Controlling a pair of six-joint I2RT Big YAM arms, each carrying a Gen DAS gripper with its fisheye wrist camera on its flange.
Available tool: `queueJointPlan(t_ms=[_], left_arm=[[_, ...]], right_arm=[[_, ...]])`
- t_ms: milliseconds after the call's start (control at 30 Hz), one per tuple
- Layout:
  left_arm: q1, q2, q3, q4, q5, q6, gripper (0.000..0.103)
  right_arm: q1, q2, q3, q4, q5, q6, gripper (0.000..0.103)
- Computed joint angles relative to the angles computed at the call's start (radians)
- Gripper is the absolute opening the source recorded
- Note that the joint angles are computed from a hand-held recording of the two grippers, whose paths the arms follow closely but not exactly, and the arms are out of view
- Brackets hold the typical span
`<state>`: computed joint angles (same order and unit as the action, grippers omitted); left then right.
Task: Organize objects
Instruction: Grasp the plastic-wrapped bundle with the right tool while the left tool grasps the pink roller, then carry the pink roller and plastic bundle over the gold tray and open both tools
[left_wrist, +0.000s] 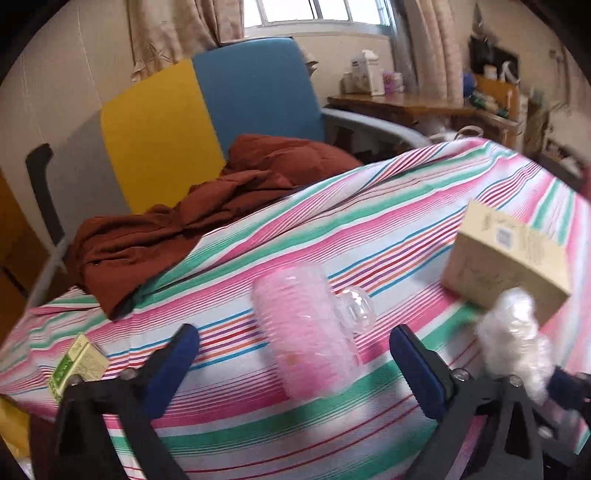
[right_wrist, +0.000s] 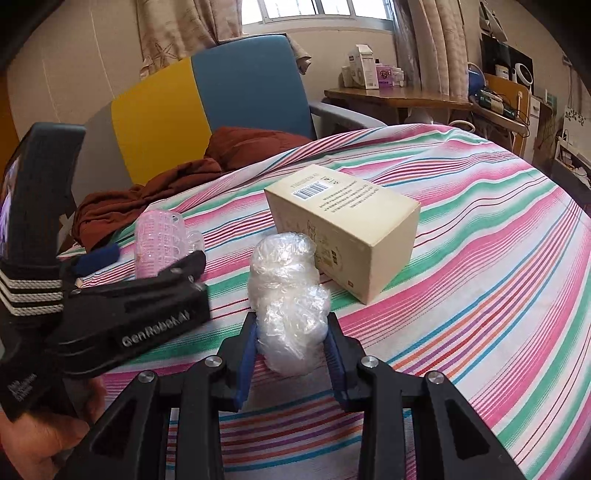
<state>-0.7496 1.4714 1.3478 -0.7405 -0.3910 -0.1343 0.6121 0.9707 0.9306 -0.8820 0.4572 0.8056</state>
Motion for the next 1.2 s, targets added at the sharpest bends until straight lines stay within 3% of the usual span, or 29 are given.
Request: queueJointPlan(t_ms=[133, 267, 533, 733, 1000, 1200], left_arm=[[0.059, 0.032, 0.033, -0.061, 0.188, -0.036, 0.090], [0.093, 0.002, 0.001, -0.023, 0.229, -0.094, 0.053], [0.111, -0.088, -0.092, 0.028, 0.255, -0.143, 0.051], [0.110, -0.200, -0.191, 0.041, 0.249, -0.151, 0.051], [0.089, -0.379, -0.322, 0.021, 0.221, -0.150, 0.051], [0.076, -0.542, -0.399, 0.003, 0.236, -0.178, 0.051]], right_arm=[[0.002, 0.005, 0.004, -0.005, 0.005, -0.001, 0.034], [0.002, 0.007, 0.002, -0.002, 0.005, 0.000, 0.034], [0.008, 0.013, 0.006, -0.007, 0.018, -0.001, 0.034], [0.033, 0.018, 0.018, -0.027, 0.074, 0.006, 0.034], [0.147, -0.019, 0.019, -0.047, 0.175, 0.078, 0.034], [0.253, -0.042, 0.021, -0.052, 0.180, 0.183, 0.034]])
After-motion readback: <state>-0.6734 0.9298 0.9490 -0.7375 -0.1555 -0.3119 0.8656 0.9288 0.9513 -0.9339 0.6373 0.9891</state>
